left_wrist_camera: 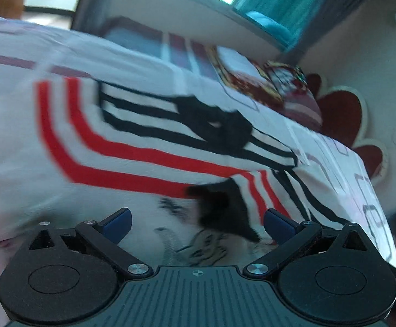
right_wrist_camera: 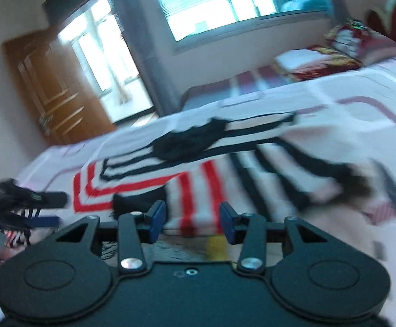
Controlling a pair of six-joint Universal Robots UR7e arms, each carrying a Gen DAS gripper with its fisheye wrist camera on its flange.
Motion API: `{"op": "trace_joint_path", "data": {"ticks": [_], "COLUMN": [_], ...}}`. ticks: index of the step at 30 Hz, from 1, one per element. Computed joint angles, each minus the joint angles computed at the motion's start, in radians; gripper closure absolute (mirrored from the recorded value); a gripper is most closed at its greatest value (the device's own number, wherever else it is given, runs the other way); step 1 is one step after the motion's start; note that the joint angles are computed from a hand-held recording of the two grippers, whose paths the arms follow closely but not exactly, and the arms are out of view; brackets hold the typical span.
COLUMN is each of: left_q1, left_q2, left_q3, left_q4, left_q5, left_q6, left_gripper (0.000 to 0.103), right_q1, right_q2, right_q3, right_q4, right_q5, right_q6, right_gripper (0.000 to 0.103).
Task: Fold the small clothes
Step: 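Fold the held sleeve across the sweater body while the left tool grasps the other cuff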
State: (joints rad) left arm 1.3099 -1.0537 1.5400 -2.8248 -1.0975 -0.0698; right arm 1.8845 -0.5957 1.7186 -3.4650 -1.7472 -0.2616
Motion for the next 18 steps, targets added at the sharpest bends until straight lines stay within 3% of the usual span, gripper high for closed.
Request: {"op": "trace_joint_path", "data": {"ticks": [1,2,3,5,6,7,8,12,13,18], "left_q1": [0.012,0.024,0.033,0.037,0.033,0.028,0.027,0.005,0.004,0.018], "left_q2": [0.023,0.042,0.063,0.103,0.122,0.136,0.145,0.119,0.104,0.076], "left_q3": [-0.031,-0.066,-0.097,-0.133,-0.149,-0.165,-0.182,-0.15,-0.14,-0.129], "left_q4": [0.027,0.074,0.105,0.11,0.105,0.112,0.122,0.034,0.034,0.068], "left_q5": [-0.036,-0.069,-0.099,-0.12,-0.107,-0.089,-0.091,-0.04,-0.031,0.016], "left_q6": [-0.013,-0.037,-0.055,-0.04,-0.016,0.002,0.005,0.07,0.078,0.079], "left_gripper": [0.018,0.043,0.05,0.051,0.067,0.09,0.098,0.098,0.098,0.098], "right_q1": [-0.011,-0.021,-0.032,-0.047,-0.059,-0.068,-0.083,-0.15,-0.167,-0.24], "right_q2": [-0.017,-0.038,-0.056,-0.058,-0.071,-0.058,-0.065,-0.075,-0.072,-0.044], "right_q3": [0.02,0.044,0.065,0.077,0.091,0.081,0.088,0.097,0.096,0.076], "right_q4": [-0.016,-0.031,-0.048,-0.08,-0.09,-0.1,-0.104,-0.128,-0.135,-0.144], "right_q5": [0.003,0.005,0.007,0.004,0.013,0.023,0.044,0.167,0.199,0.346], "right_q6": [0.024,0.051,0.077,0.116,0.144,0.174,0.214,0.406,0.456,0.673], "right_gripper": [0.054,0.053,0.051,0.049,0.049,0.048,0.048,0.044,0.039,0.039]}}
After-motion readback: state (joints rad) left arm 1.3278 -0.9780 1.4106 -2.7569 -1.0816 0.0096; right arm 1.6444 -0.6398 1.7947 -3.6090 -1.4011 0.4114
